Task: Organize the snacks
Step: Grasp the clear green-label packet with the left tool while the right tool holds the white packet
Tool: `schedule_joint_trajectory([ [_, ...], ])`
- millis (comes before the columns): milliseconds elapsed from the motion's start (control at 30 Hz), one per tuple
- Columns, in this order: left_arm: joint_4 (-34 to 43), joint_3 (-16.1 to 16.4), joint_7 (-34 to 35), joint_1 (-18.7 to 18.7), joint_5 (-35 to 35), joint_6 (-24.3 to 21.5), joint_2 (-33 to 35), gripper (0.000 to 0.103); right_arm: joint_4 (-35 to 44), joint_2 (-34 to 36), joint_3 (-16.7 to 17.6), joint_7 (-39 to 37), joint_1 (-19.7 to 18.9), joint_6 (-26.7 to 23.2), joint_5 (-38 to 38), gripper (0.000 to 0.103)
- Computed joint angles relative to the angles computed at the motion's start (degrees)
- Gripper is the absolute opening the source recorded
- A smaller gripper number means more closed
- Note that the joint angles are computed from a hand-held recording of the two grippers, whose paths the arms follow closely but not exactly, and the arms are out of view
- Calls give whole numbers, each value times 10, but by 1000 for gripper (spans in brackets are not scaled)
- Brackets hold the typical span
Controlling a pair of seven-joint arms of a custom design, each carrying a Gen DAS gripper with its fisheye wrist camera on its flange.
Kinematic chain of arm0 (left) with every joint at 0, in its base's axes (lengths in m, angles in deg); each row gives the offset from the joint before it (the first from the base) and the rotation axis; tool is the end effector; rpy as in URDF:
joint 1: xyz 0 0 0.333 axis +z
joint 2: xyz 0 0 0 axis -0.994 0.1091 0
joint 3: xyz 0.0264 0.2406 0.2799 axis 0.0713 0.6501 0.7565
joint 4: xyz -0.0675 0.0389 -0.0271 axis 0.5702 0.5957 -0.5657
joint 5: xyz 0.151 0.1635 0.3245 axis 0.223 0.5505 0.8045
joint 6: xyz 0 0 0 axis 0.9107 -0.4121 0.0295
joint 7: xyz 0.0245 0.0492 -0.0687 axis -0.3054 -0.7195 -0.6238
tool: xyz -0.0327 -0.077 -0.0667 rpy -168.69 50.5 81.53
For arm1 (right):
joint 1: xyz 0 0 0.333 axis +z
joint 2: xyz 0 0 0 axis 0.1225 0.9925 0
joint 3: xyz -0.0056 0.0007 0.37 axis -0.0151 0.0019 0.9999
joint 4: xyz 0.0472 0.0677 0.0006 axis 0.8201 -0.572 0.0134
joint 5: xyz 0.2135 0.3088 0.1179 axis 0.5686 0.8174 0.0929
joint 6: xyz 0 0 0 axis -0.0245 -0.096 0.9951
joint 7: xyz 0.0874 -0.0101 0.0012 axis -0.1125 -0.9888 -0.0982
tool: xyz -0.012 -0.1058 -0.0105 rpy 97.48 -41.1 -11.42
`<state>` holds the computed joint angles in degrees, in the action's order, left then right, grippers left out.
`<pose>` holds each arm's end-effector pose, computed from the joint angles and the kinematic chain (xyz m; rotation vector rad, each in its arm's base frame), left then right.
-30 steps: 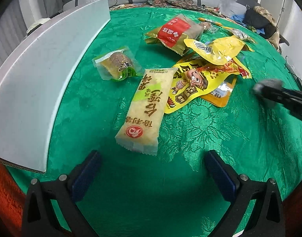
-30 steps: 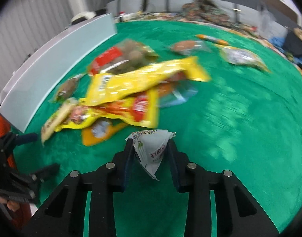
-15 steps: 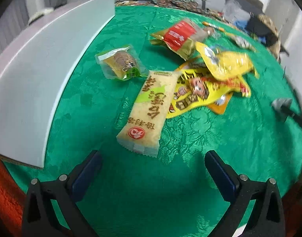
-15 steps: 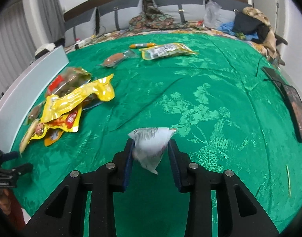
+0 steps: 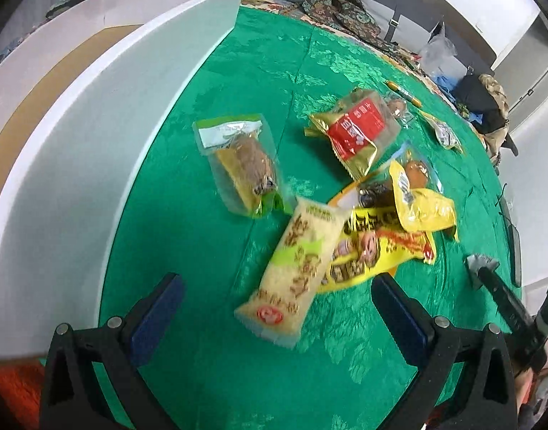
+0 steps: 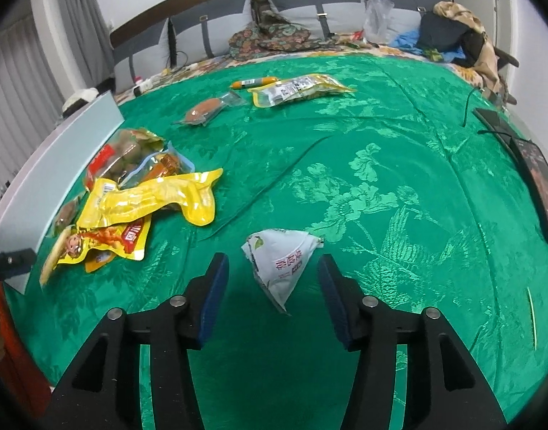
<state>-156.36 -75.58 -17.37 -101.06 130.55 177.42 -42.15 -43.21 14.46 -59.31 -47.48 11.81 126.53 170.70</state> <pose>0.3663 -0.2887 0.3527 -2.5189 1.3188 -0.6662 0.5552 0.0396 0.3181 -2.0803 1.2131 -0.2030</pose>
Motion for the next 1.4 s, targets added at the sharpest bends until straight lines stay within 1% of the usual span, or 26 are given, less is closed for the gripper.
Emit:
schedule_joint_trajectory([
  [100, 6, 6, 39, 4, -26, -2, 7, 103, -3, -3, 1, -7, -1, -3, 3, 60],
  [167, 7, 11, 61, 8, -43, -2, 9, 103, -4, -4, 0, -8, 0, -5, 5, 60],
  [267, 2, 18, 76, 16, -56, 17, 8, 103, -4, -5, -2, -6, 0, -9, 4, 60],
  [300, 0, 20, 83, 19, -61, 27, 7, 103, -4, -5, -2, -4, -1, -10, 3, 60],
  [433, -13, 37, 115, 43, -88, 113, 16, 103, -1, -5, -4, 6, -3, -17, -1, 60],
  [500, -20, 40, 161, 51, -132, 151, 25, 103, 0, -5, -4, 10, -5, -24, -2, 60],
  [533, -21, 39, 193, 54, -162, 157, 29, 103, 0, -5, -4, 10, -5, -26, -2, 60],
  [667, -8, 43, 248, 51, -212, 133, 40, 102, -1, -8, -4, 4, -6, -30, 1, 60],
  [733, 1, 48, 259, 47, -225, 121, 50, 102, -2, -10, -5, 2, -6, -33, 3, 60],
  [767, 7, 49, 264, 45, -228, 114, 56, 100, -2, -11, -6, 2, -7, -36, 5, 60],
  [800, 13, 51, 272, 43, -233, 106, 62, 93, -2, -11, -6, 3, -8, -37, 6, 60],
  [833, 26, 56, 269, 35, -220, 82, 68, 90, -2, -12, -7, 3, -9, -39, 7, 60],
  [867, 37, 63, 256, 26, -194, 63, 71, 83, -1, -11, -8, 4, -9, -40, 8, 60],
  [900, 51, 61, 264, 22, -191, 34, 76, 72, 0, -10, -8, 6, -9, -40, 9, 60],
  [933, 70, 59, 269, 15, -180, -12, 81, 53, 1, -10, -8, 8, -9, -40, 9, 60],
  [967, 79, 58, 272, 11, -167, -31, 84, 45, 2, -9, -9, 12, -10, -42, 7, 60],
  [1000, 82, 61, 268, 10, -146, -27, 87, 36, 3, -9, -10, 15, -11, -44, 6, 60],
  [1100, 80, 66, 232, 6, -97, -21, 85, 32, 9, -8, -15, 38, -21, -63, 0, 60],
  [1167, 70, 69, 189, 3, -58, -17, 77, 31, 18, -5, -23, 70, -37, -94, 2, 60],
  [1200, 62, 72, 156, 3, -31, -11, 70, 31, 23, -1, -27, 89, -46, -110, 4, 60],
  [1267, 48, 71, 104, 8, 11, 0, 57, 31, 37, 11, -35, 141, -65, -135, 10, 60],
  [1333, 33, 68, 49, 16, 57, 14, 40, 31, 49, 23, -40, 190, -75, -138, 5, 62],
  [1400, 21, 61, 18, 27, 86, 21, 25, 31, 54, 26, -36, 201, -78, -142, -17, 62],
])
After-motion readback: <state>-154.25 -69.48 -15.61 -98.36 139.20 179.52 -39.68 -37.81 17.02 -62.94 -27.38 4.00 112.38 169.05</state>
